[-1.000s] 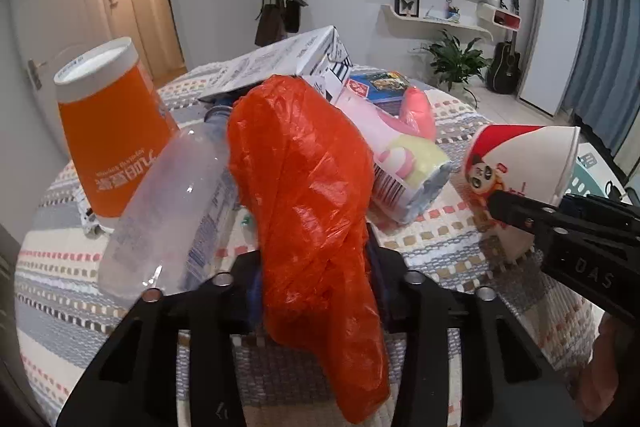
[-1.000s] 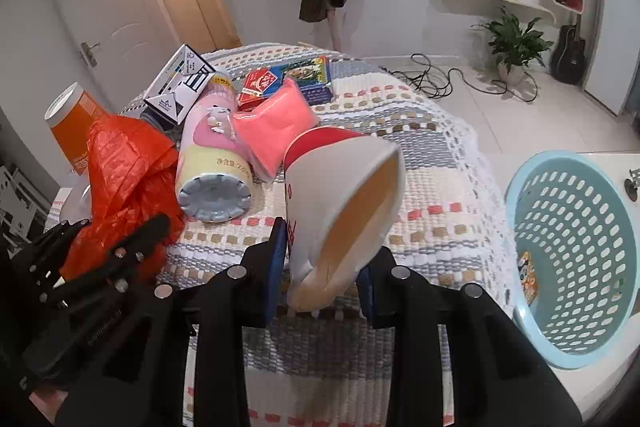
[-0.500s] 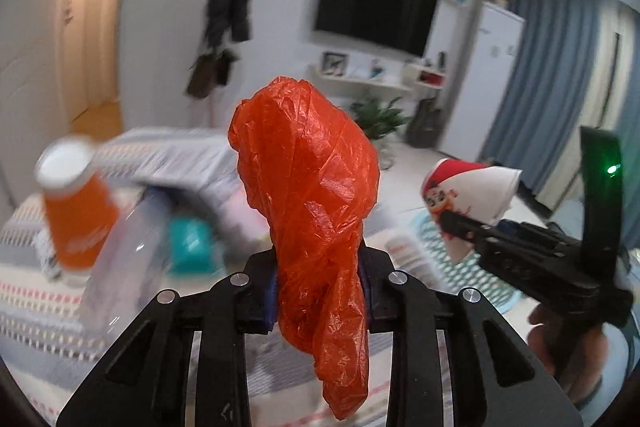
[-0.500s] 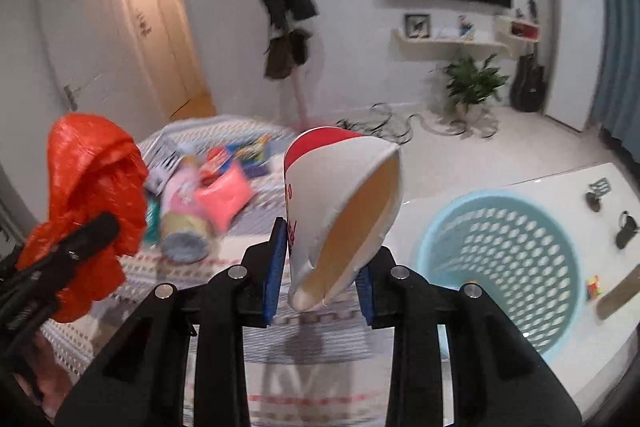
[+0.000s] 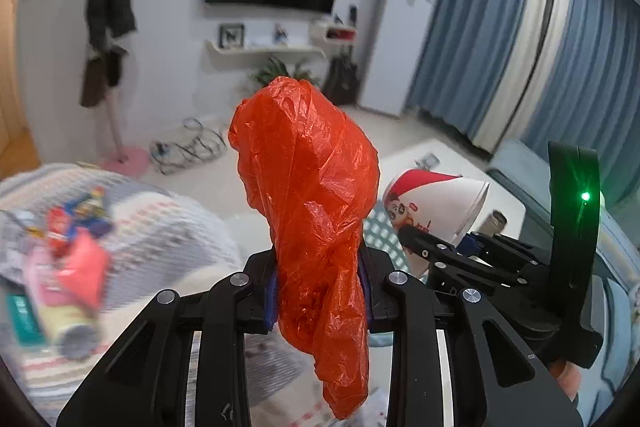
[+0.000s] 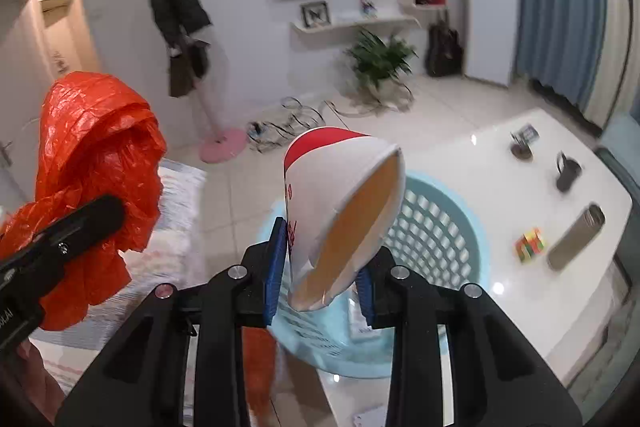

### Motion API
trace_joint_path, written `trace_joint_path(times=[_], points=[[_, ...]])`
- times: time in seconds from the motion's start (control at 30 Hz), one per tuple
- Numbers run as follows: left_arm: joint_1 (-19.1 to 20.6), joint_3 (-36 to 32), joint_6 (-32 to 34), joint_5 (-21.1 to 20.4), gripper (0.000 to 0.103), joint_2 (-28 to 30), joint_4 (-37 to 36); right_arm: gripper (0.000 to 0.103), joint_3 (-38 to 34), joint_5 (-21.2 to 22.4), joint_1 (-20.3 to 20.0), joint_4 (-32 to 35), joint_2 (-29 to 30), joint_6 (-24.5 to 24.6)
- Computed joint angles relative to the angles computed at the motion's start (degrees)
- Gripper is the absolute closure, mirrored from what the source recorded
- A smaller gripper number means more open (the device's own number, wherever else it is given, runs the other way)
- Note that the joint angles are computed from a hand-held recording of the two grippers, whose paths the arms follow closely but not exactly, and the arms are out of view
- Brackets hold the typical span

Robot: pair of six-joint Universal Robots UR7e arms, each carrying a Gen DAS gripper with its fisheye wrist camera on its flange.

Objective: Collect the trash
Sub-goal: 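Carry bag and bowl over the blue basket and open both tools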

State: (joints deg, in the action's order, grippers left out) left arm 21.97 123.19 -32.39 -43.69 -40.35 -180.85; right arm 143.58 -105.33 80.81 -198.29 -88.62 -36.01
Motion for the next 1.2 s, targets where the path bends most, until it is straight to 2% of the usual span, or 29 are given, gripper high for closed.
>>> trace_joint_path(times=[0.17, 0.33, 0.43, 0.5, 0.53, 0.57, 0.63, 1.0, 1.2], points=[[3.1, -4.39, 1.5, -4.56, 0.075, 4.71, 1.15, 0.074, -1.13, 0.15, -4.96, 2.01, 0.87, 0.99], [5.91, -7.78, 2.73, -7.11, 0.072, 7.23, 2.89, 0.073, -2.3, -1.03, -7.12, 2.89, 2.78, 2.11], [6.65, -8.54, 2.6, -7.45, 0.063, 7.79, 3.5, 0.073, -2.69, -1.16, -8.22, 4.05, 3.24, 2.57], [6.65, -8.46, 2.27, -7.6, 0.057, 7.94, 3.42, 0.068, -2.75, -1.81, -8.35, 4.26, 3.5, 2.95], [6.65, -8.39, 2.12, -7.7, 0.055, 8.1, 3.19, 0.056, -2.72, -1.75, -8.67, 4.37, 3.43, 3.24], [6.63, -8.26, 2.04, -7.68, 0.052, 8.12, 2.94, 0.049, -2.5, -1.72, -8.72, 3.89, 3.35, 3.44], [6.38, -7.9, 1.88, -7.5, 0.048, 7.92, 2.55, 0.049, -2.23, -1.56, -8.96, 3.26, 3.13, 3.35], [4.41, -3.13, -0.93, -6.64, 0.047, 4.81, 0.37, 0.049, -0.36, -1.7, -7.37, 3.2, 1.49, 2.72], [1.44, 1.83, -3.74, -3.55, 0.047, 0.58, -1.36, 0.049, 1.3, -1.62, -3.42, 2.79, 0.02, 2.43]])
